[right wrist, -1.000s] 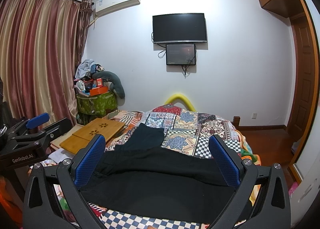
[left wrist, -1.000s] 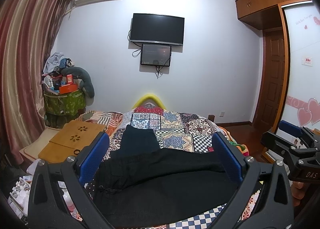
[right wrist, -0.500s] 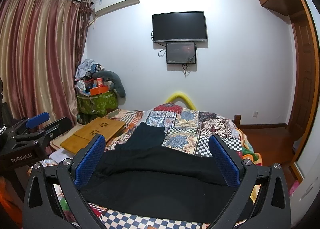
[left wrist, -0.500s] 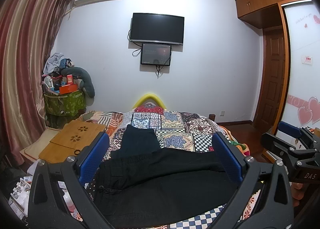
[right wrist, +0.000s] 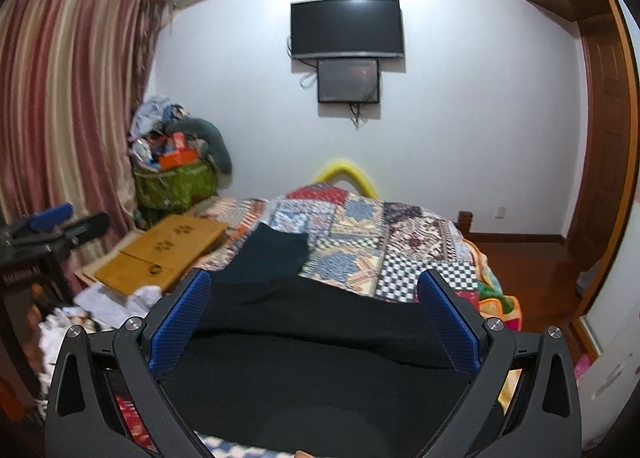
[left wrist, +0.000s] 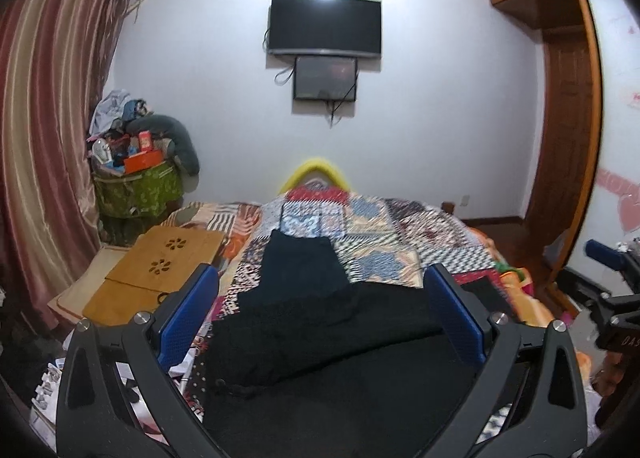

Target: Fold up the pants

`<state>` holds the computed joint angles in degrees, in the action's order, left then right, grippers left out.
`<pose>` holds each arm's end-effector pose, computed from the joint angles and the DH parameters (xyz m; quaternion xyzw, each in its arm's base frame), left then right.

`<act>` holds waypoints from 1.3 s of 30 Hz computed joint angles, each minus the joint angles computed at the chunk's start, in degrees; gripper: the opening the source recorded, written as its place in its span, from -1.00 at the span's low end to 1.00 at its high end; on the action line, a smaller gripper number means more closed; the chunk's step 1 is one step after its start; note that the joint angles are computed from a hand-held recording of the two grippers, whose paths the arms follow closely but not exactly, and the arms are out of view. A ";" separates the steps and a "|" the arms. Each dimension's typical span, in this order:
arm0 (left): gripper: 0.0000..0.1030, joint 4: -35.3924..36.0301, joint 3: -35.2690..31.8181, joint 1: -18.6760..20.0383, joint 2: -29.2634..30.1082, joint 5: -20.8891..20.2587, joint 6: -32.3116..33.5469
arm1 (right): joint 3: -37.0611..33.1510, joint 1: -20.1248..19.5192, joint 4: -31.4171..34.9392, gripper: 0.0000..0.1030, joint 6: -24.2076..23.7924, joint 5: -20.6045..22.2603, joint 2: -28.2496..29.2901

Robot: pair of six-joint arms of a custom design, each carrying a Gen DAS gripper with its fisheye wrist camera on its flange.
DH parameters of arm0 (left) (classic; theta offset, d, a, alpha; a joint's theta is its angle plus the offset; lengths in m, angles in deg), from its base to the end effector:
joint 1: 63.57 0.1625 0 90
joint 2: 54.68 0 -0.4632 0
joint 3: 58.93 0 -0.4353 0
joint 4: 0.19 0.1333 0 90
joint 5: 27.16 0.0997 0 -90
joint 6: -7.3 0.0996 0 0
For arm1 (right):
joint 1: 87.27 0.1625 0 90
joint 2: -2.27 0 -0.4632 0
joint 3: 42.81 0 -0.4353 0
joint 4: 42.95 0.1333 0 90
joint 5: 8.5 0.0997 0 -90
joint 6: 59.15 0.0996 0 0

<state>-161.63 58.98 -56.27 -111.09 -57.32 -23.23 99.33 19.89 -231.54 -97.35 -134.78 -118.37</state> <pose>-0.5383 -0.2902 0.1337 0.3409 0.7945 -0.4562 0.2107 0.1506 -0.2355 0.4807 0.1735 -0.7483 0.5377 0.3475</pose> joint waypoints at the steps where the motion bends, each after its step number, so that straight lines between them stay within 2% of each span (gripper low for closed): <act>1: 1.00 0.28 -0.59 1.02 0.42 0.23 0.34 | -0.15 -2.23 -0.39 0.99 -0.62 1.75 0.00; 2: 1.00 -0.32 -1.49 2.66 1.13 0.08 2.04 | -0.24 -3.62 0.00 0.99 -0.90 3.04 -0.44; 3: 1.00 -0.97 -2.52 4.40 1.85 -0.47 4.25 | -0.78 -6.78 0.56 0.99 -1.61 5.79 -0.31; 9: 1.00 -0.52 -8.19 13.18 4.79 -4.77 10.91 | -4.45 -15.37 4.43 0.99 -4.70 11.51 2.43; 11: 1.00 2.30 -10.92 16.39 6.19 -5.95 11.93 | -6.10 -17.84 7.99 0.99 -5.79 12.98 3.36; 15: 1.00 9.50 -15.73 22.84 8.71 -9.22 8.80 | -8.51 -21.10 13.28 0.99 -5.95 13.97 5.78; 18: 1.00 16.28 -18.56 26.84 10.81 -9.08 5.40 | -11.02 -24.16 18.01 0.99 -6.45 16.07 8.20; 21: 0.99 21.02 -19.38 30.16 11.94 -9.59 2.33 | -13.45 -26.04 21.41 0.98 -7.20 16.20 10.95; 23: 0.76 23.02 -19.86 32.57 12.20 -12.45 0.77 | -15.19 -27.20 23.66 0.98 -7.70 16.54 12.80; 30: 0.48 26.94 -20.67 37.29 13.36 -20.78 -0.85 | -23.01 -29.83 31.90 0.98 -6.87 15.25 21.01; 31: 0.44 26.84 -21.07 37.98 13.76 -22.95 -0.46 | -24.10 -29.94 33.33 0.97 -6.75 15.01 22.22; 33: 0.29 26.93 -22.11 38.99 14.84 -25.97 0.22 | -25.56 -30.22 34.81 0.95 -7.06 15.44 24.08; 36: 0.16 29.66 -24.04 39.66 16.97 -26.91 -0.45 | -27.12 -30.39 36.82 0.95 -6.71 16.17 26.45; 37: 0.13 29.93 -24.33 39.66 17.51 -26.28 -0.57 | -27.62 -30.43 38.44 0.89 -6.82 16.79 27.03; 38: 0.01 29.88 -24.30 39.39 17.76 -25.15 -0.53 | -27.98 -30.40 39.47 0.73 -7.22 16.91 27.62; 39: -0.07 29.71 -24.21 39.10 17.86 -24.27 -0.57 | -28.00 -30.20 39.93 0.65 -7.71 16.34 28.14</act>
